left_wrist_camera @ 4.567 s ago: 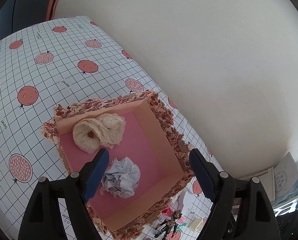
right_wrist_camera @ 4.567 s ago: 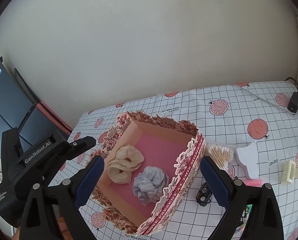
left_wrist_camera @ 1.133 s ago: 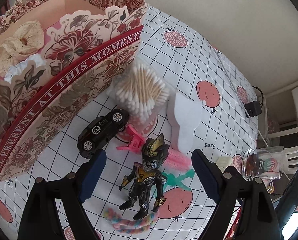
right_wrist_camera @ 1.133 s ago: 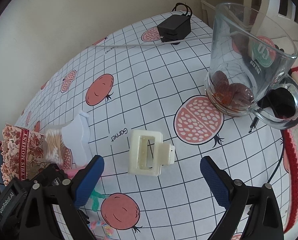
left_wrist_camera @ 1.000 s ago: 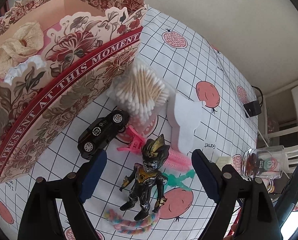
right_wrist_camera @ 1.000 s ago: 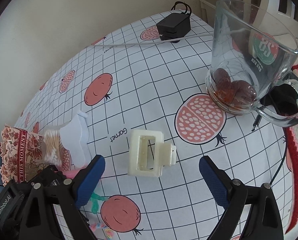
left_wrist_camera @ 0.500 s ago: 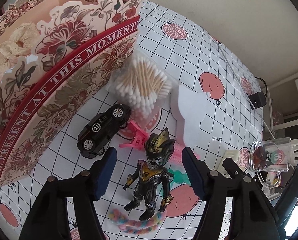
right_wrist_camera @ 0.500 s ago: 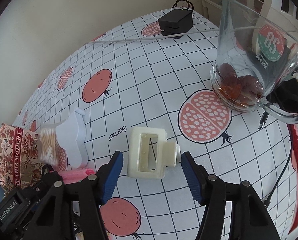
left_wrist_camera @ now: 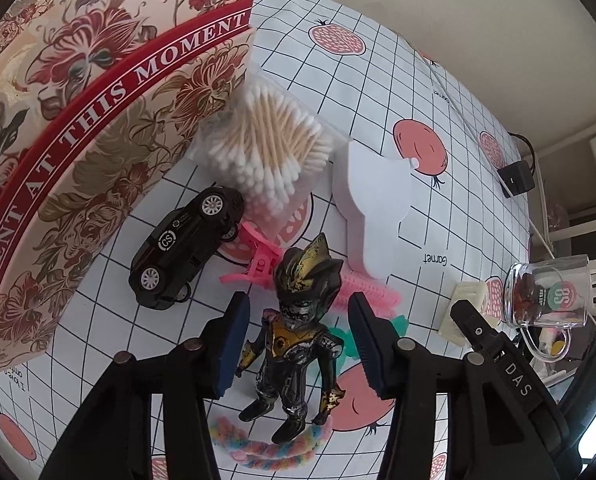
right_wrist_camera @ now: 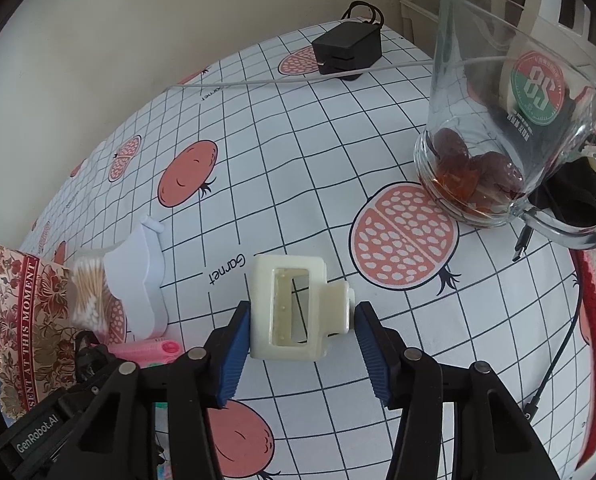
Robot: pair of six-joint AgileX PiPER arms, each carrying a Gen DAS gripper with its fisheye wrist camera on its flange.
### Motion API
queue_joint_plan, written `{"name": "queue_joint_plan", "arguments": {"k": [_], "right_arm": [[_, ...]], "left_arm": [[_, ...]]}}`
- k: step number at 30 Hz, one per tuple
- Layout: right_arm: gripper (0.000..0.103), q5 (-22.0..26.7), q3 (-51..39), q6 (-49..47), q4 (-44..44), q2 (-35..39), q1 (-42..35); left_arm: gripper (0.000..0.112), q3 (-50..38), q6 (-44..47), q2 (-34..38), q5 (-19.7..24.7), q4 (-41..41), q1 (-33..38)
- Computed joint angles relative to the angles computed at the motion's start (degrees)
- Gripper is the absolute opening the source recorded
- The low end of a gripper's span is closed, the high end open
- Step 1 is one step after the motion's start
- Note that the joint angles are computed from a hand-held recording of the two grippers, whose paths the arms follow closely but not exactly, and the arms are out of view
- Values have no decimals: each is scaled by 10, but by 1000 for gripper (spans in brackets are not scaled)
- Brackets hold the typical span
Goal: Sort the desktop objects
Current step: 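Grasp the cream hair clip with the right tool while the left tool grasps the action figure, then lift the hair clip with the right tool while the left tool lifts the figure toward the box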
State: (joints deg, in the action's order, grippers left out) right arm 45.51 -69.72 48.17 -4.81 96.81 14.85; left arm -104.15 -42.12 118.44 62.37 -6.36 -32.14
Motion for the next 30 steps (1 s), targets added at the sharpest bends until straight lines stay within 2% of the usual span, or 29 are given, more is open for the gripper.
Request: {"name": "queue_joint_plan", "arguments": {"k": [4, 20, 22, 23, 30], "right_arm": [[54, 1, -2, -1, -6, 3, 4], [54, -6, -3, -9, 3, 4, 5], [53, -8, -3, -12, 4, 4, 7], [52, -8, -3, -13, 4, 4, 8], [48, -16, -4, -25, 22, -7, 6]], "left_arm": [[39, -1, 19, 0, -4, -16, 0], [38, 7, 44, -13, -23, -43, 8], [36, 5, 51, -17, -29, -46, 7], [32, 2, 51, -18, -29, -46, 6], [31, -7, 58, -24, -37, -54, 8]]}}
